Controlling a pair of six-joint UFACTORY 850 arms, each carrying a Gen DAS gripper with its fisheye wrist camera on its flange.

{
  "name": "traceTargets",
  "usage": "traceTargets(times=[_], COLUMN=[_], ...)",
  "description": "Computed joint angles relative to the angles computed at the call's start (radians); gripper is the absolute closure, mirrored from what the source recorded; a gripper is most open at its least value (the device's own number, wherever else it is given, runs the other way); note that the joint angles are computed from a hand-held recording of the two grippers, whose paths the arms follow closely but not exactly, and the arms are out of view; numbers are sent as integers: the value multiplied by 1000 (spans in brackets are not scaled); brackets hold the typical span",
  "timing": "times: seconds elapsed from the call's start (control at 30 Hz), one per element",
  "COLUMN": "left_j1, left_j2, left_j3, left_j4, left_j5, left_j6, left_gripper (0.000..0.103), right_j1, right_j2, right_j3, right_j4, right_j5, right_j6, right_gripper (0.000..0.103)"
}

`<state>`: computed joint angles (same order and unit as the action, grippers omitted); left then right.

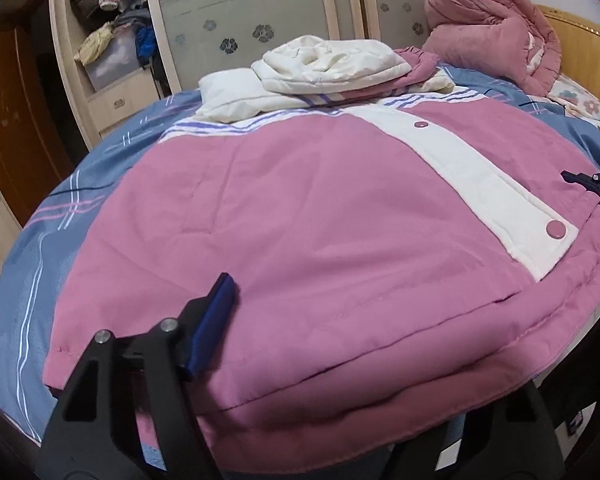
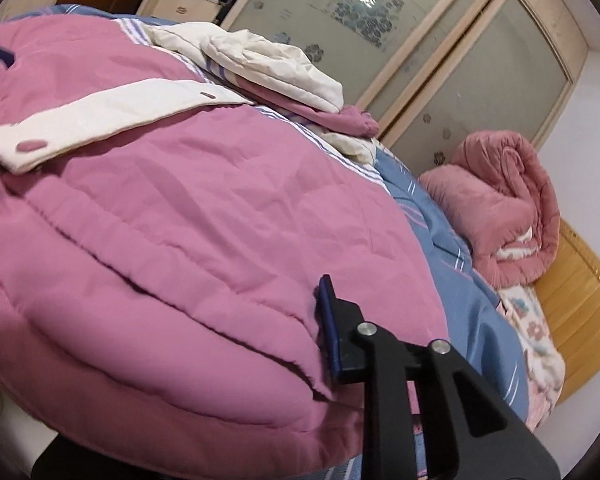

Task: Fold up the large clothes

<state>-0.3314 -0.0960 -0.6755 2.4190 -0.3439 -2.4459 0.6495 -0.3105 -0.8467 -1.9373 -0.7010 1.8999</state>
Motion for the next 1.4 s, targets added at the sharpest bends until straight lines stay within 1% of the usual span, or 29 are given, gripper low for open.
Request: traceTargets(times=[0.07, 0.13, 0.2, 0.27, 0.3, 0.37, 0.4, 0.5, 0.57, 0.67, 0.73, 0.77, 0.8, 0.83, 0.9, 0.93, 1.07, 1.13, 1.27, 1.33, 1.4], left_j1=[9, 7, 3, 3, 4, 13, 14, 13, 10, 4, -12, -22, -37, -46, -53, -53, -65, -57, -21, -2, 11], left_j2=[-2, -2, -4, -4, -5, -1, 1, 5, 11, 45, 66, 73, 83, 91, 105, 110, 114, 116, 90, 53, -8], left_j3=[-10, -12, -13, -14, -17, -21, -22, -19, -15, 10, 29, 35, 46, 52, 56, 56, 26, 3, -114, -196, -300], left_j4=[-13, -42, -81, -97, -105, -93, -94, -116, -120, -51, -34, -45, -60, -64, -60, -60, -121, -124, -119, -116, -119], left_j5=[36, 40, 39, 46, 53, 79, 82, 74, 63, 15, -46, -74, -122, -152, -178, -182, -222, -223, -222, -218, -223], left_j6=[16, 46, 81, 100, 106, 88, 89, 108, 114, 48, 40, 56, 77, 83, 73, 75, 183, 207, 285, 325, 382], left_gripper=[34, 38, 44, 54, 57, 68, 70, 76, 83, 90, 91, 92, 92, 92, 91, 91, 91, 91, 91, 91, 91], right_j1=[-3, -7, -8, -9, -9, -11, -12, -13, -11, -3, -2, -1, -1, -4, -6, -7, -17, -29, -58, -83, -112], right_j2=[-3, -3, -2, 0, 2, 11, 14, 23, 32, 53, 67, 75, 80, 87, 96, 101, 123, 125, 112, 85, 51], right_j3=[-7, -13, -15, -17, -16, -13, -11, -7, 1, 20, 27, 30, 30, 31, 27, 24, -2, -30, -115, -185, -259], right_j4=[18, 28, 34, 40, 40, 27, 19, -10, -38, -97, -119, -130, -134, -137, -143, -147, -155, -166, -199, -230, -257], right_j5=[9, 20, 27, 35, 36, 43, 47, 48, 33, -18, -41, -57, -62, -63, -74, -77, -71, -60, -43, -31, -13], right_j6=[-9, -9, -8, -8, -3, 21, 34, 70, 101, 164, 188, 201, 204, 205, 198, 195, 186, 180, 167, 164, 160], right_gripper=[82, 83, 84, 85, 87, 90, 91, 94, 95, 96, 96, 96, 96, 96, 96, 96, 96, 96, 96, 96, 96])
